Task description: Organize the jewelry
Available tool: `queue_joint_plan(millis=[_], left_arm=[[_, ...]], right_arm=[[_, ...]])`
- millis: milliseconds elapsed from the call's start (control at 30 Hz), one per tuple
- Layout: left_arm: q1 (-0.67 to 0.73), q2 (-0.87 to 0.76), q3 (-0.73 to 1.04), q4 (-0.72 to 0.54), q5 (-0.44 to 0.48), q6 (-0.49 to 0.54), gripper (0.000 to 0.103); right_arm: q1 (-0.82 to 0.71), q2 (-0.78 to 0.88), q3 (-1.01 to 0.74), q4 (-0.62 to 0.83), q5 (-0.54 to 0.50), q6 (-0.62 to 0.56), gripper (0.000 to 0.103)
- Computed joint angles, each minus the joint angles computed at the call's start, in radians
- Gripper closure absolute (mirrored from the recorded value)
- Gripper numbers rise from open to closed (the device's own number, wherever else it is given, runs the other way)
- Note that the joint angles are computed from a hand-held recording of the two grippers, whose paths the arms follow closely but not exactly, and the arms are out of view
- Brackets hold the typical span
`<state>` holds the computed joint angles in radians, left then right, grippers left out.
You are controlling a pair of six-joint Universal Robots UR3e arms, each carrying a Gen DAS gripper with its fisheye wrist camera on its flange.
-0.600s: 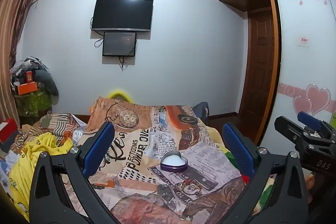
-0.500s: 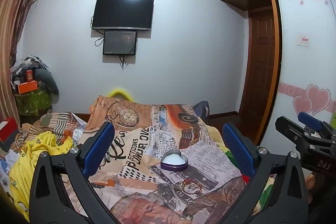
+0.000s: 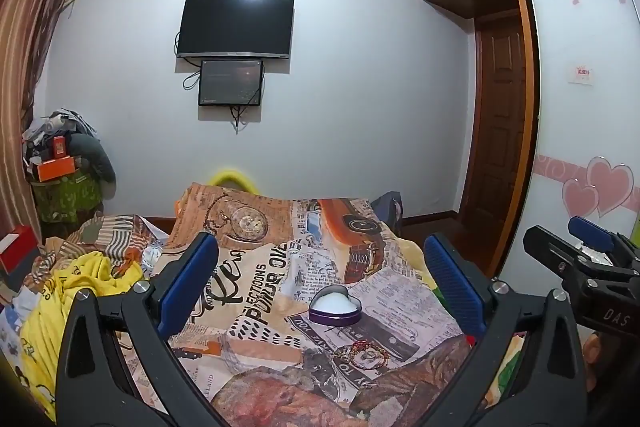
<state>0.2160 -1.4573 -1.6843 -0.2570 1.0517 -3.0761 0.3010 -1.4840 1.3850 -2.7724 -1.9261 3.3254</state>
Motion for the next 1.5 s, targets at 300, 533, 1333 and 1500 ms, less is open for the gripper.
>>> queue_joint_plan(millis=[300,533,1333,1500], left_arm=[[0.015,0.003,0.018,-0.037,-0.028,0.003,0.0],[0.015,0.005,0.018,-0.039,-0.027,0.011,0.0],[0.013,0.013,0.016,-0.056,-0.031,0.02,0.0],[0.017,0.012,0.009,-0.057,-0.034,0.022,0.0]], right_arm=[[-0.003,-0.005,0.023,-0.005,0.006,0.003,0.0],[-0.012,-0.007,0.02,0.014,0.018,0.009,0.0],[-0.018,-0.013,0.014,0.034,0.031,0.014,0.0],[-0.015,-0.013,0.013,0.036,0.029,0.009,0.0]])
